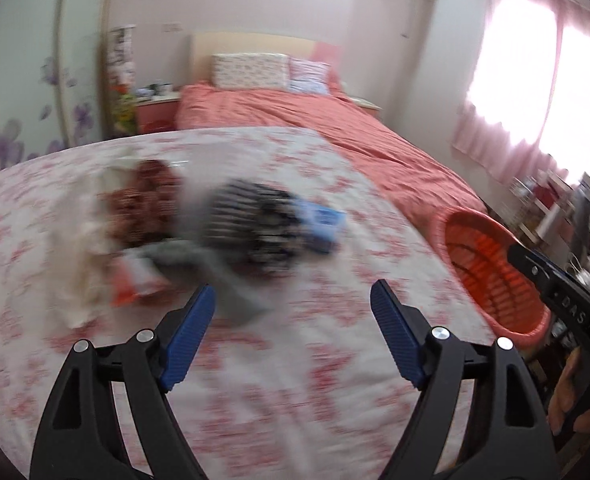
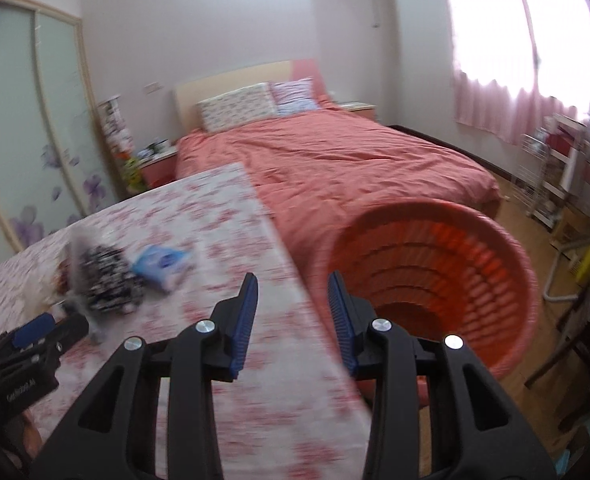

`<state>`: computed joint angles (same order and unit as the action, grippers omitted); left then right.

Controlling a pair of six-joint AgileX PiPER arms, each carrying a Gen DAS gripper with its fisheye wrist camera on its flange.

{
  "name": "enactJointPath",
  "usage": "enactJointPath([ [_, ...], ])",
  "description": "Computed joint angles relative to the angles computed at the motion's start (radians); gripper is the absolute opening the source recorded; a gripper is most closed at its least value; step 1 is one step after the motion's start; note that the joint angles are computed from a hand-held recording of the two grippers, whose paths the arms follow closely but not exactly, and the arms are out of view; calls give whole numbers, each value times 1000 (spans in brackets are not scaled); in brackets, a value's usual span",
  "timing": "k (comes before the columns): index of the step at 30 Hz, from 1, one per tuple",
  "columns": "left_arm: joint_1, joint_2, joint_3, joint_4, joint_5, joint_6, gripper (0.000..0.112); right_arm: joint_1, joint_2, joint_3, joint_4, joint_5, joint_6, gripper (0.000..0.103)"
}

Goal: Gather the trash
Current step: 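Grasp the tissue paper with the left tool while the right tool grasps the black cloth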

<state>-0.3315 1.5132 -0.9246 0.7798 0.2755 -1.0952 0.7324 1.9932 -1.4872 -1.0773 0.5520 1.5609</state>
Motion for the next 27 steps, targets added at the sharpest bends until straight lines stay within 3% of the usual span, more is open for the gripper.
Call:
enactJointPath([
  [5,144,-60,62,67,-13,-52,79,62,75,-129,90,28,-132,37],
  [13,304,23,8,81,-32,-41,79,93,172,-284,227,72,-283,37],
  [20,368,98,-37,-99,-44,139,77,100,207,-328,261,93,-324,37],
  [22,381,107,-46,-149,-38,182,70,99,209,-331,265,96,-330,37],
  [27,414,139,-72,-417,-36,468,48,99,230,-368,291,105,-362,37],
])
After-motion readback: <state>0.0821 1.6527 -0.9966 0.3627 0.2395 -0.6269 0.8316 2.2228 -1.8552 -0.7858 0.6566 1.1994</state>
